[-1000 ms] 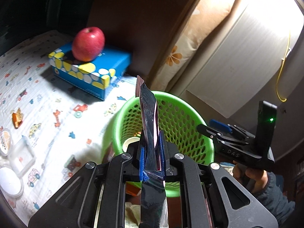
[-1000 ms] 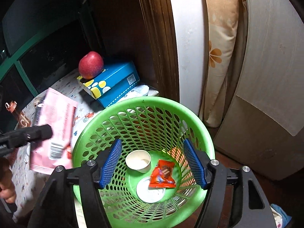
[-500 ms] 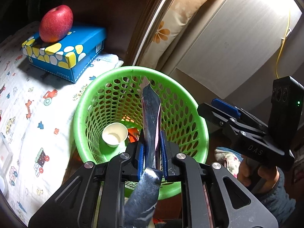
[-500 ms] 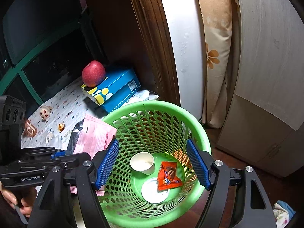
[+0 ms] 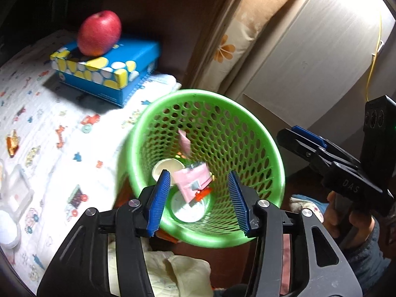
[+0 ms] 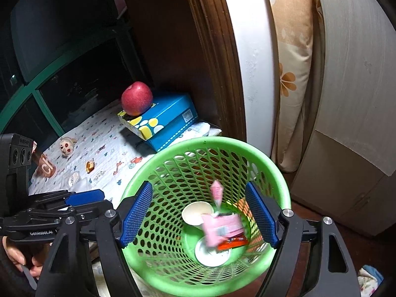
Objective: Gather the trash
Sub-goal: 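Lower the wrapper into the green basket and open the left gripper, then move the left gripper back over the table to the white foam block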
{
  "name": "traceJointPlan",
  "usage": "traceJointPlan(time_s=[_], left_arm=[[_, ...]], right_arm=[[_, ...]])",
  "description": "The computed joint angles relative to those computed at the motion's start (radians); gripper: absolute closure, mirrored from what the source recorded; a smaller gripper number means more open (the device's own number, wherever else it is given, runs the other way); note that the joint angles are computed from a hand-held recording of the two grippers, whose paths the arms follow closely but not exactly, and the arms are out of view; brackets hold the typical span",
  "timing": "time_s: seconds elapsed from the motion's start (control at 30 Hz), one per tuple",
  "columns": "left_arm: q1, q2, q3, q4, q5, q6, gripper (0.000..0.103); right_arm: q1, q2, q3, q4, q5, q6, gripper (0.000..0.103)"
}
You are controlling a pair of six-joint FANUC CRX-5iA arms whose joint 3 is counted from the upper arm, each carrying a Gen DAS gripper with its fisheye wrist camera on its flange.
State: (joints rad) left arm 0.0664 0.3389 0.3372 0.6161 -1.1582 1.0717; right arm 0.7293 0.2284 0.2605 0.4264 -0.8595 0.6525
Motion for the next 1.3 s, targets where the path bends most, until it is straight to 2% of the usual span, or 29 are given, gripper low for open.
traceJointPlan(time_s=[0.13,0.23,0.5,0.77,0.93,1.03,1.23,1.3], left_arm=[[0.025,-0.053,-0.055,-0.029,0.060,0.012,0.053],[0.052,-0.093,-0.102,-0.037,0.099,0.029,0.047],[0.147,-0.204,-0.203,-0.120,0.182,0.107,0.045],[0.265,-0.253,-0.229,-0.239,0.189,0.263,0.044],[0.379,-0.230,-0.196,-0.273,0.152,0.279,0.044],[0.432,-0.224,-0.191,-0.290,0.130,0.270,0.044],[0.523,-0.200,-0.211,-0.256,0.115,0.149,0.044],[0.544,-0.188,-0.212,-0.256,0.105,0.118,0.040]], right_arm=[[0.015,0.018,0.026,-0.007,0.008,0.013,0.025],[0.028,0.033,0.050,-0.025,0.017,0.032,0.024],[0.066,0.126,0.194,-0.126,0.006,0.146,0.020],[0.105,0.249,0.392,-0.242,-0.040,0.274,0.019],[0.125,0.337,0.539,-0.312,-0.098,0.347,0.019],[0.132,0.378,0.607,-0.348,-0.126,0.373,0.019],[0.140,0.478,0.771,-0.410,-0.213,0.414,0.019],[0.142,0.506,0.817,-0.421,-0.240,0.423,0.019]])
